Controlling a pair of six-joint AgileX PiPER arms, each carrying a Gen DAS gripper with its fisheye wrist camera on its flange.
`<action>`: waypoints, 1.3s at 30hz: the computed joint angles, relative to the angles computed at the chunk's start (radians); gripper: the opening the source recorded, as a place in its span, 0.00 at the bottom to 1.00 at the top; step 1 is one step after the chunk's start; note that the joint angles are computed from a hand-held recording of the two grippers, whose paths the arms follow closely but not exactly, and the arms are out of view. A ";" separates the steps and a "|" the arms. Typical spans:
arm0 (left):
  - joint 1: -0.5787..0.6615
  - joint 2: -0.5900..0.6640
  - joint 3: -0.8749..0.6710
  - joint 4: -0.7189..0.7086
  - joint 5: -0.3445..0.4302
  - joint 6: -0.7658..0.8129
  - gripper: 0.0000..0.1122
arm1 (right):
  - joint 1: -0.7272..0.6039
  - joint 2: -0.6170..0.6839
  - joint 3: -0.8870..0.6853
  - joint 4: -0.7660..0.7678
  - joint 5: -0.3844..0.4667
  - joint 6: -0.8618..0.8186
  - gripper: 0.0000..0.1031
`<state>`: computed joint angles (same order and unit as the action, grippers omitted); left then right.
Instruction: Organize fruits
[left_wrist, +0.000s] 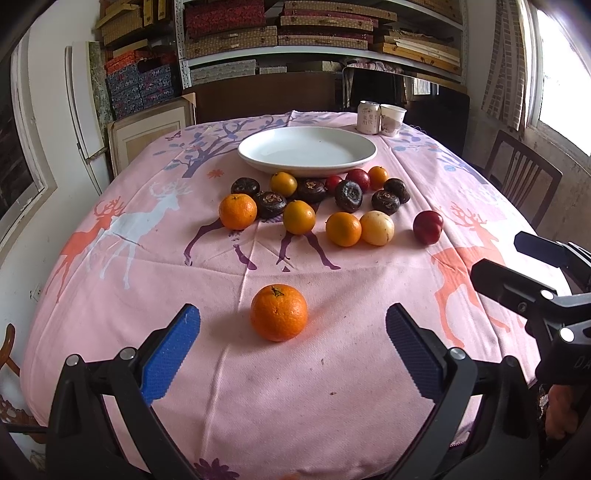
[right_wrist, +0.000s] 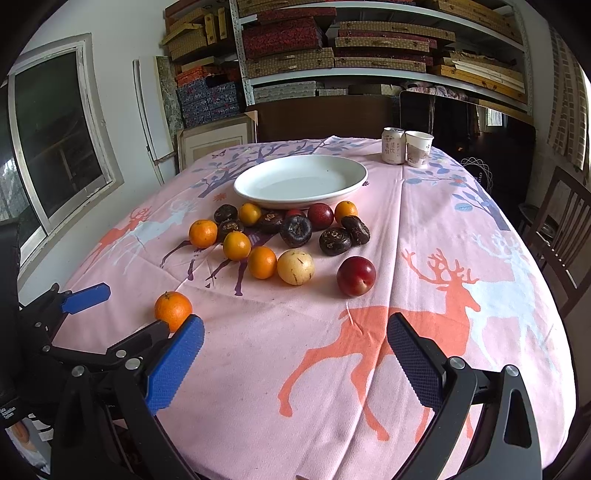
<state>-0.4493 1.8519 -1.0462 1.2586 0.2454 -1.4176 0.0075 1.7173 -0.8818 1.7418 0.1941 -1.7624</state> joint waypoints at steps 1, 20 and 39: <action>0.000 0.001 0.001 -0.001 -0.001 0.001 0.88 | 0.001 0.000 0.000 0.000 -0.001 0.000 0.96; 0.004 0.007 -0.002 -0.018 -0.008 0.019 0.88 | 0.002 0.002 -0.003 -0.022 -0.001 0.024 0.96; 0.008 0.022 -0.001 -0.025 -0.014 0.023 0.88 | -0.001 0.005 -0.005 -0.036 0.003 0.038 0.96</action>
<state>-0.4411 1.8741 -1.0474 1.2337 0.2315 -1.3949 0.0064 1.7224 -0.8870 1.7060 0.1966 -1.7244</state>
